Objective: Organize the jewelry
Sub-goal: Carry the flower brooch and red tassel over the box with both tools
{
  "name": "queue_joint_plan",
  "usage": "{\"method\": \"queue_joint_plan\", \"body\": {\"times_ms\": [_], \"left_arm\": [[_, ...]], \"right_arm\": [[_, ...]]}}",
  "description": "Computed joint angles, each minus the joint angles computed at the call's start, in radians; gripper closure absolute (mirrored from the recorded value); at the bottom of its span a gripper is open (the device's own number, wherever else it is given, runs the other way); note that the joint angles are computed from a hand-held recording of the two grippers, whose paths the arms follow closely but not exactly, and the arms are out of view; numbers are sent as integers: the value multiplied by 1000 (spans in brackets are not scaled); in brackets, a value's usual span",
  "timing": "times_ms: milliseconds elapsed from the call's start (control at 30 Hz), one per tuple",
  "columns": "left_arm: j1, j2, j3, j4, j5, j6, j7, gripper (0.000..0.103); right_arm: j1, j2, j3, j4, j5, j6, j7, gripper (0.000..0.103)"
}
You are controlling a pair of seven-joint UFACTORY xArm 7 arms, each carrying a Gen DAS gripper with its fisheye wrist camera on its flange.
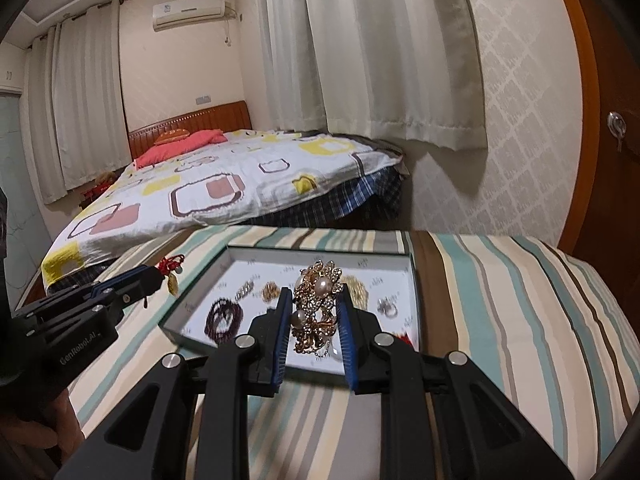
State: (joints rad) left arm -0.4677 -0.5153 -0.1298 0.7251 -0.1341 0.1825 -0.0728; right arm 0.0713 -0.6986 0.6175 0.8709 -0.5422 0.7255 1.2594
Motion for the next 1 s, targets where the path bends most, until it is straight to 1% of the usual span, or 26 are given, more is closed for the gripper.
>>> {"method": "queue_joint_plan", "body": {"times_ms": [300,500,533,633,733,800,933,1000], "left_arm": [[34,144,-6,113,21,-55,2,94],[75,252,-36,186,62,-94,-16,94],[95,277,-52,199,83,-93,-31,94],[107,325,-59,219,104,-84,-48,94],[134,376,-79,238,159,-75,-90,94],[141,410,-79,249,187,-66,-112,94],[153,469,-80,278,278,-44,-184,94],[148,491,-71,292,304,-30,-205,94]], "right_arm": [[-92,99,11,73,-113,-82,13,80],[-125,185,12,104,-203,-128,66,80],[-123,199,9,106,-216,-130,75,80],[-104,251,-9,107,-253,-138,105,80],[-78,300,-34,104,-282,-137,128,80],[-58,328,-53,102,-296,-135,142,80],[-21,393,-90,107,-319,-127,165,80],[-1,418,-110,111,-328,-119,172,80]]}}
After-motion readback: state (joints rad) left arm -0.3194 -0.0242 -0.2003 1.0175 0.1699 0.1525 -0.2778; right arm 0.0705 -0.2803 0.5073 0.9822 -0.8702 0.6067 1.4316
